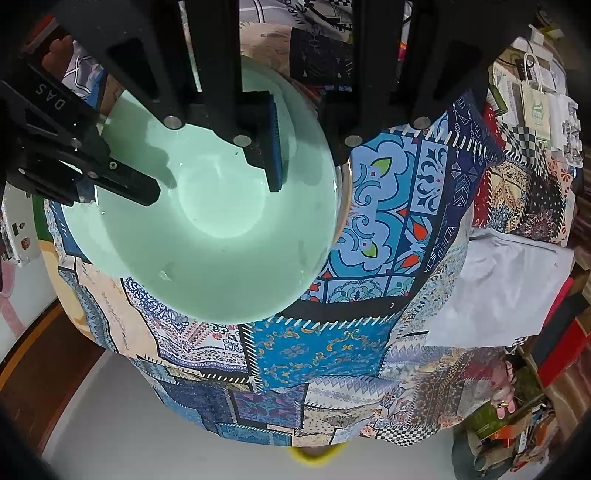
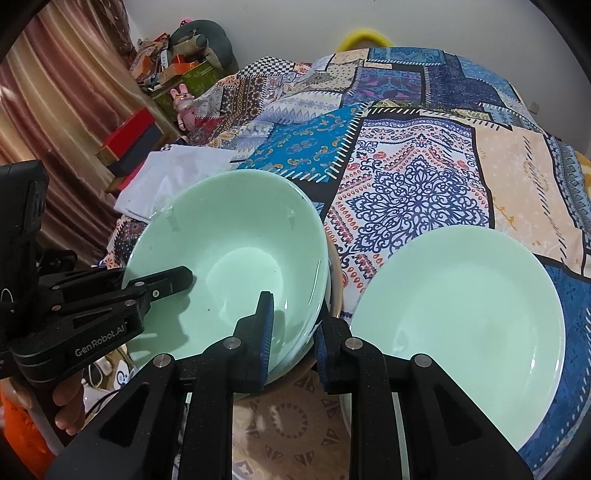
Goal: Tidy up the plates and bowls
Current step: 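Lower the mint green bowl into the dotted bowl with the left gripper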
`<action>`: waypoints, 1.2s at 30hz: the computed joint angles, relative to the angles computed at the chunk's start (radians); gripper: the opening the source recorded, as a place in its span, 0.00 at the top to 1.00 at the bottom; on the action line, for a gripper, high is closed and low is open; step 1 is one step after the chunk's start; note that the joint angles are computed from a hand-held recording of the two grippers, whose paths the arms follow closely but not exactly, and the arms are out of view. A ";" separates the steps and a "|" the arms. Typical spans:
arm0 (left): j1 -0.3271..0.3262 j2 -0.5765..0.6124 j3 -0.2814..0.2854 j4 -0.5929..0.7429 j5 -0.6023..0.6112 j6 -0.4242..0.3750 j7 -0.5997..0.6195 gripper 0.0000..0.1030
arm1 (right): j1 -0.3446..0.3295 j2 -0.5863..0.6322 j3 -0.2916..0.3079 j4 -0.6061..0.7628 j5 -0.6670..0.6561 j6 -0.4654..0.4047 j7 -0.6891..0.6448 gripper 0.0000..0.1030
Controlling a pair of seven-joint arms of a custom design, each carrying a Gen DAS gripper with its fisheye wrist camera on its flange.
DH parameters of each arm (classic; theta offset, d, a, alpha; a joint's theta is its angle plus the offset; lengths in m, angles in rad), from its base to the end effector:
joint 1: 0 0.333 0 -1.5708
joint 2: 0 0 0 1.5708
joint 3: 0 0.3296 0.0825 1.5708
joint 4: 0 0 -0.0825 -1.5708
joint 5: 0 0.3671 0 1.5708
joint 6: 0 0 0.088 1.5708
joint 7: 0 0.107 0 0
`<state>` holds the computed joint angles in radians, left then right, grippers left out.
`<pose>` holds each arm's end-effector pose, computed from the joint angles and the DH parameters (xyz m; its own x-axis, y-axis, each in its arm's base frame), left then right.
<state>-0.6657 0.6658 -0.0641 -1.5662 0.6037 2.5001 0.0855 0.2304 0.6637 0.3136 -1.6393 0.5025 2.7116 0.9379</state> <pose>0.5409 -0.4773 0.3011 0.2964 -0.9454 0.1358 -0.8427 -0.3258 -0.4286 0.6417 0.3209 0.3058 0.6435 -0.7127 -0.2792 -0.7288 -0.4589 -0.5083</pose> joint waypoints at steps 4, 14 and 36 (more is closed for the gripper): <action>0.004 0.000 -0.005 0.003 -0.012 -0.004 0.004 0.85 | 0.000 -0.009 -0.004 -0.019 -0.015 0.043 -0.002 0.79; -0.002 -0.034 0.007 -0.035 -0.005 0.034 -0.051 0.80 | -0.024 -0.009 0.017 -0.030 -0.015 0.035 -0.034 0.79; 0.010 -0.082 -0.024 -0.118 0.132 0.034 -0.200 0.44 | -0.018 0.005 0.006 -0.018 0.007 0.011 -0.055 0.73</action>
